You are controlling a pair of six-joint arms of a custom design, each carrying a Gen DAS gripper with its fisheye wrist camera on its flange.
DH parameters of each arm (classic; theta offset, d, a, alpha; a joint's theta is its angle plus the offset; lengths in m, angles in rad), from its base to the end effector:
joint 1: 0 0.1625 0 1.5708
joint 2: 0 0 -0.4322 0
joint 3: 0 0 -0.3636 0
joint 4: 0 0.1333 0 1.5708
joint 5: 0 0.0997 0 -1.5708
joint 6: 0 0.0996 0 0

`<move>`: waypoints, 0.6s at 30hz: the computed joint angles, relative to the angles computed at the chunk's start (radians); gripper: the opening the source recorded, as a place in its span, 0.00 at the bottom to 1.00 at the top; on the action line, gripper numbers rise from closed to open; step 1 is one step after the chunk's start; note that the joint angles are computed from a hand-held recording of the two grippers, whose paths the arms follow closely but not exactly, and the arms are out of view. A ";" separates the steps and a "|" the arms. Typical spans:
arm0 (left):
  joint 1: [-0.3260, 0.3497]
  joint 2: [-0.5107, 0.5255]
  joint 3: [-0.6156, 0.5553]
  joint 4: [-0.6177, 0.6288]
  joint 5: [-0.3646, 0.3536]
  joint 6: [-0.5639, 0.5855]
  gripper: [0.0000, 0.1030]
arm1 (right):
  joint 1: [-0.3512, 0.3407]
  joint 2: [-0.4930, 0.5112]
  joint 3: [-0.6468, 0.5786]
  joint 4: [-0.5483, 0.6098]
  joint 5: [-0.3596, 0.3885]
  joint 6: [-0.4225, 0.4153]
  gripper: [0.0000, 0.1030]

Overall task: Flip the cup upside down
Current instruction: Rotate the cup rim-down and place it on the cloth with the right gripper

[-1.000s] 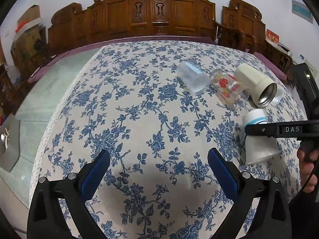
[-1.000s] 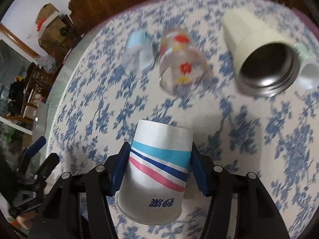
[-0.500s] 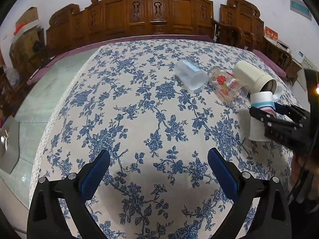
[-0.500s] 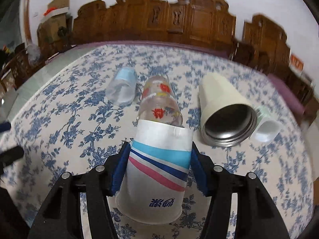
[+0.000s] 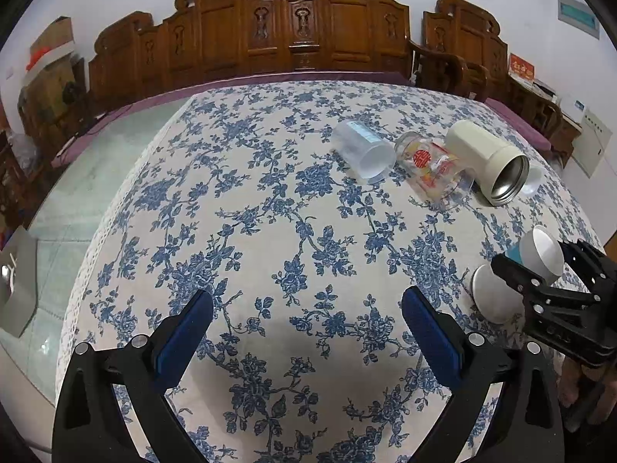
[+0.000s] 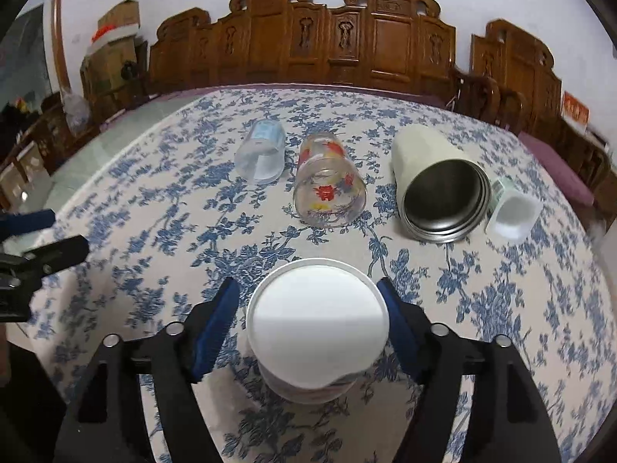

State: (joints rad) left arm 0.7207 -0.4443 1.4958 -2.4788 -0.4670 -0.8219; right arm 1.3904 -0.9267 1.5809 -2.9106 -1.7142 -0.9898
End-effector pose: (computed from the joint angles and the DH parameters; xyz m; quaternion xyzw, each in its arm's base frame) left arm -0.3514 -0.6045 -0.0260 0.0496 0.8487 -0.3471 0.3959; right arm -0.0062 -0.6978 0.2737 0.3477 -0.8730 0.2422 0.2414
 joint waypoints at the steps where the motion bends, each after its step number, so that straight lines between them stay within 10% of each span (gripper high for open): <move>1: -0.001 0.001 0.000 -0.004 0.001 0.001 0.92 | -0.003 -0.011 0.002 0.020 0.012 0.010 0.75; 18: -0.075 0.018 -0.042 0.203 0.054 -0.197 0.92 | -0.070 -0.173 0.092 0.059 0.125 0.054 0.97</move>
